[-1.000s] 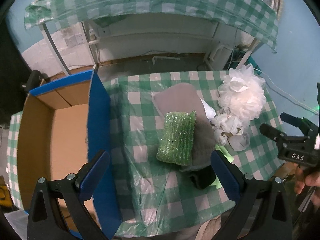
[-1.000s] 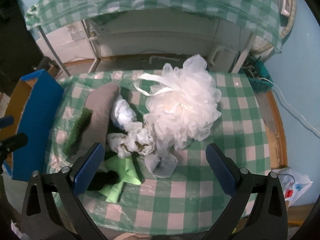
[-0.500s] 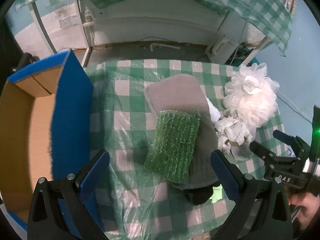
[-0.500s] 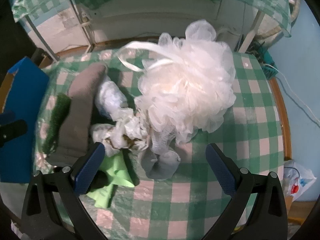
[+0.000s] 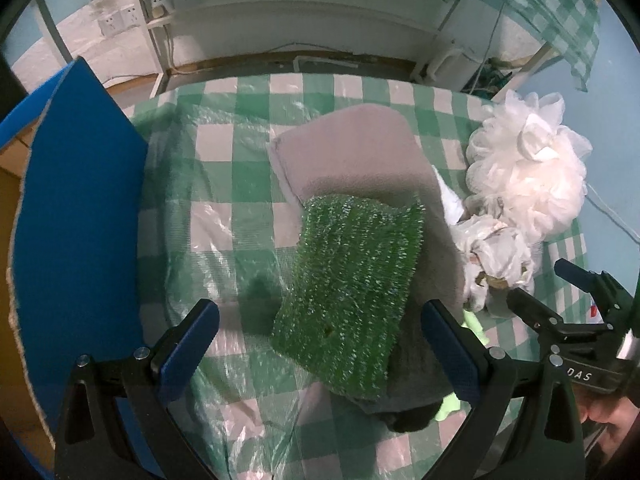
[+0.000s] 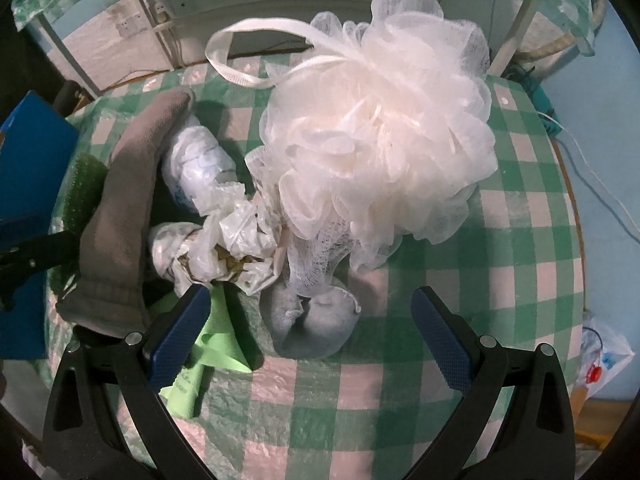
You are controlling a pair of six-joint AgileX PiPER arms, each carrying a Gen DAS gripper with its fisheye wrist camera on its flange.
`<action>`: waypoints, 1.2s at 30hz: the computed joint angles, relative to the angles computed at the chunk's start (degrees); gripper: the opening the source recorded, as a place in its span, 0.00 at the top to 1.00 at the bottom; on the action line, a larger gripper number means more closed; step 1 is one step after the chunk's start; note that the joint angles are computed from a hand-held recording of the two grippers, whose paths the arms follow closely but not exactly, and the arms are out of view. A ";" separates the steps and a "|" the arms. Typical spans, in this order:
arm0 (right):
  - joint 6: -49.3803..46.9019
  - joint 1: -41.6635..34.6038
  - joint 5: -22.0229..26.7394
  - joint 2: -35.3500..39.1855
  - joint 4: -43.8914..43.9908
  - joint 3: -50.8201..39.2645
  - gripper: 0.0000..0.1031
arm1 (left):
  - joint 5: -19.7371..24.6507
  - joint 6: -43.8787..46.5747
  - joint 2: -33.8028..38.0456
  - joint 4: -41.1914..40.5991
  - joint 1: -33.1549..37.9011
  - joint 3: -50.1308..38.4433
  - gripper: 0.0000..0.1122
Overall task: Organize soft objects
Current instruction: 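Grasp the green glittery scrubber with the left gripper while the right gripper grasps the light grey sock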
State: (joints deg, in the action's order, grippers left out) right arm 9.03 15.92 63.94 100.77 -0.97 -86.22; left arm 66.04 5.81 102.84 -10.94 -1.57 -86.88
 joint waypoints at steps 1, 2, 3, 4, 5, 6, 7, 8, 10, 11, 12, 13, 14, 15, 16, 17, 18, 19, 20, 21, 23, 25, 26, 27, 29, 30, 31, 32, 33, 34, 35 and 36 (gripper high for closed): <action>-0.17 -0.11 -0.19 0.16 0.01 0.21 0.03 | -0.27 0.15 0.35 -0.28 0.23 0.14 0.09; -0.34 -0.21 -0.34 0.36 0.06 0.41 0.02 | -0.76 0.20 0.66 -0.87 0.74 0.49 0.09; -0.26 -0.12 -0.42 0.32 0.01 0.72 0.02 | -1.40 -0.09 0.46 -1.35 1.03 1.19 0.09; -0.39 -0.23 -0.59 0.44 0.00 0.99 0.03 | -1.98 -0.38 0.44 -1.87 1.40 1.65 0.09; -0.26 -0.20 -0.68 0.57 -0.28 1.20 0.03 | -2.22 -0.59 0.56 -2.39 1.72 1.85 0.09; 0.05 -0.12 -0.73 0.78 -0.84 1.27 0.03 | -2.09 -0.38 0.87 -3.12 2.09 1.81 0.10; 0.45 0.07 -0.83 0.97 -1.47 1.39 0.03 | -1.90 0.12 1.16 -4.05 2.42 1.68 0.11; 0.48 0.18 -1.02 1.11 -1.80 1.64 0.03 | -1.77 0.68 1.36 -4.89 2.69 1.67 0.14; 0.38 0.37 -1.22 1.44 -2.16 1.88 0.03 | -1.59 0.93 1.83 -4.87 2.64 1.48 0.22; 0.21 0.54 -1.50 1.65 -2.33 2.15 0.03 | -1.42 1.14 2.03 -4.81 2.57 1.45 0.26; 0.13 0.68 -1.74 1.81 -2.61 2.43 0.06 | -1.30 1.50 2.29 -4.87 2.58 1.43 0.28; -0.14 0.61 -1.91 1.96 -2.68 2.66 0.09 | -1.17 1.84 2.54 -4.85 2.57 1.37 0.33; -0.33 0.64 -1.92 2.24 -2.66 2.83 0.10 | -1.03 1.86 2.59 -4.41 2.25 1.42 0.38; -0.54 0.65 -1.90 2.62 -2.40 2.86 0.14 | -0.99 2.14 2.48 -4.37 2.22 1.59 0.39; -0.89 0.55 -2.03 2.84 -2.01 3.00 0.19 | -1.09 2.59 2.37 -4.58 2.26 1.82 0.41; -1.11 0.39 -2.10 3.05 -1.95 3.08 0.22 | -1.14 3.39 2.27 -5.21 2.50 1.96 0.47; -1.52 0.10 -2.25 3.08 -1.62 3.36 0.26 | -1.07 4.00 2.21 -5.68 2.69 1.99 0.51; -1.93 -0.14 -2.15 3.26 -1.12 3.28 0.28 | -0.59 4.66 2.28 -6.15 2.85 1.70 0.58; -2.16 -0.31 -2.21 3.29 -0.79 3.34 0.30 | -0.56 4.95 2.03 -6.36 2.78 2.00 0.63; -2.62 -0.55 -2.12 3.32 -0.29 3.28 0.37 | -0.57 5.36 1.76 -6.49 2.74 2.12 0.66; -3.60 -0.95 -1.67 3.47 0.69 2.95 0.49 | -0.38 6.19 1.37 -6.65 2.55 2.15 0.76; -3.74 -0.64 -1.89 2.85 1.27 3.67 0.61 | -0.69 6.07 0.96 -6.15 1.94 2.26 0.78; -3.81 -0.51 -1.66 2.95 1.39 3.41 0.63 | -0.95 6.10 0.60 -5.84 1.72 2.45 0.80; -3.88 -0.49 -1.55 2.95 1.57 3.31 0.65 | -0.99 5.93 0.25 -5.49 1.52 2.42 0.80; -3.85 -0.53 -0.74 3.06 1.95 2.65 0.68 | -1.10 5.70 -0.42 -5.17 1.39 2.65 0.82; -3.62 -0.45 -0.34 3.08 1.95 2.49 0.68 | -1.06 5.53 -0.72 -5.19 1.37 2.76 0.82; -3.36 -0.23 -0.08 3.05 1.92 2.38 0.68 | -1.06 5.68 -0.89 -5.24 1.68 2.86 0.82; -3.52 -0.37 0.35 2.66 1.99 2.30 0.68 | -0.97 5.67 -1.28 -5.20 1.98 2.96 0.82; -3.36 -0.18 0.51 2.40 1.94 2.20 0.68 | -0.93 5.95 -1.52 -5.29 2.41 3.09 0.82; -3.20 0.04 0.73 2.07 1.87 2.07 0.68 | -0.71 5.90 -1.75 -5.29 2.67 3.01 0.82; -2.85 0.39 1.24 1.02 1.80 2.41 0.68 | -0.56 5.75 -1.92 -5.19 2.76 2.93 0.82; -2.70 0.62 1.58 0.40 1.72 2.42 0.68 | -0.43 5.64 -2.22 -5.05 2.98 2.92 0.82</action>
State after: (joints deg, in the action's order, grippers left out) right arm 6.33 16.54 65.52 101.17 0.75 -83.80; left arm 65.61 11.45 100.62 -15.99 1.41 -83.96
